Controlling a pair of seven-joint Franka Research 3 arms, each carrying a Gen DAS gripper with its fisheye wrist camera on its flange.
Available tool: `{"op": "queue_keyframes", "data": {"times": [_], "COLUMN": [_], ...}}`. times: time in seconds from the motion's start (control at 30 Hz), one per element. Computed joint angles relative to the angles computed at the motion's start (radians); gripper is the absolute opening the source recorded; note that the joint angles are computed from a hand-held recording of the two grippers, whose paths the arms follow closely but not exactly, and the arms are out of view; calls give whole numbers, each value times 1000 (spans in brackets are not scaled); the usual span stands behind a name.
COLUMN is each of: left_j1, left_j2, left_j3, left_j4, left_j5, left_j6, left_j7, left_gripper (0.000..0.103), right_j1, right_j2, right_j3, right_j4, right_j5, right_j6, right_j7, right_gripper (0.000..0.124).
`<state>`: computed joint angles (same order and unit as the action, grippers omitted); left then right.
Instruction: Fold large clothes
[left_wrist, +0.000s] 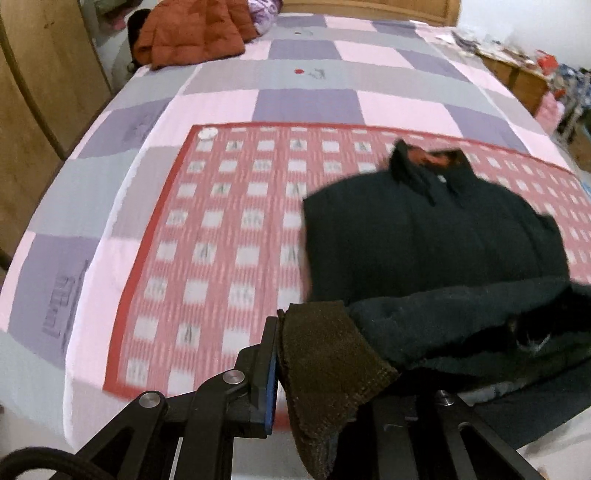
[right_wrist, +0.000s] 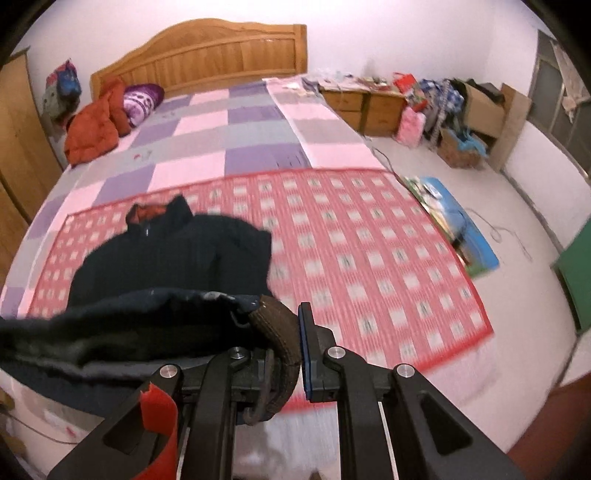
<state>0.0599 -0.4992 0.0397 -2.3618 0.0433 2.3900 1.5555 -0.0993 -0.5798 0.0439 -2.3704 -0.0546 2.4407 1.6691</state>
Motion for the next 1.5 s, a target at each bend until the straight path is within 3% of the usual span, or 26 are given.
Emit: {"op": "queue_keyframes", "data": {"times": [0.17, 0.27, 0.5, 0.73, 1.03, 1.37, 1.5], "left_j1": [25, 32, 30, 31, 31, 46, 50], "left_j2": [278, 442, 787, 1038, 1202, 1295, 1286], "left_j3": [-53, -77, -101, -117, -125, -141, -136], "left_j4": [204, 336, 651, 888, 1035, 1129, 1129], "left_j5": [59, 106, 185, 187, 161, 112, 111], "left_j6": [65, 67, 14, -20, -17, -58, -66], "left_j7": [-86, -114, -121, -93, -68, -65, -57], "left_gripper": [15, 15, 15, 15, 15, 21, 42], "right_j1": [26, 48, 132, 192, 214, 201, 198], "right_j2": [334, 529, 924, 1208, 1415, 1588, 1593], "right_j3": [-31, -50, -131, -201, -245, -238, -232], "right_j4": [223, 377, 754, 1036, 1260, 1507, 1513], "right_j5": [20, 14, -29, -70, -107, -117, -118], "right_j6": [122, 147, 91, 14, -61, -202, -212], "right_j7": [-26, 5, 48, 87, 124, 124, 108], "right_gripper": [12, 12, 12, 12, 12, 13, 14]}}
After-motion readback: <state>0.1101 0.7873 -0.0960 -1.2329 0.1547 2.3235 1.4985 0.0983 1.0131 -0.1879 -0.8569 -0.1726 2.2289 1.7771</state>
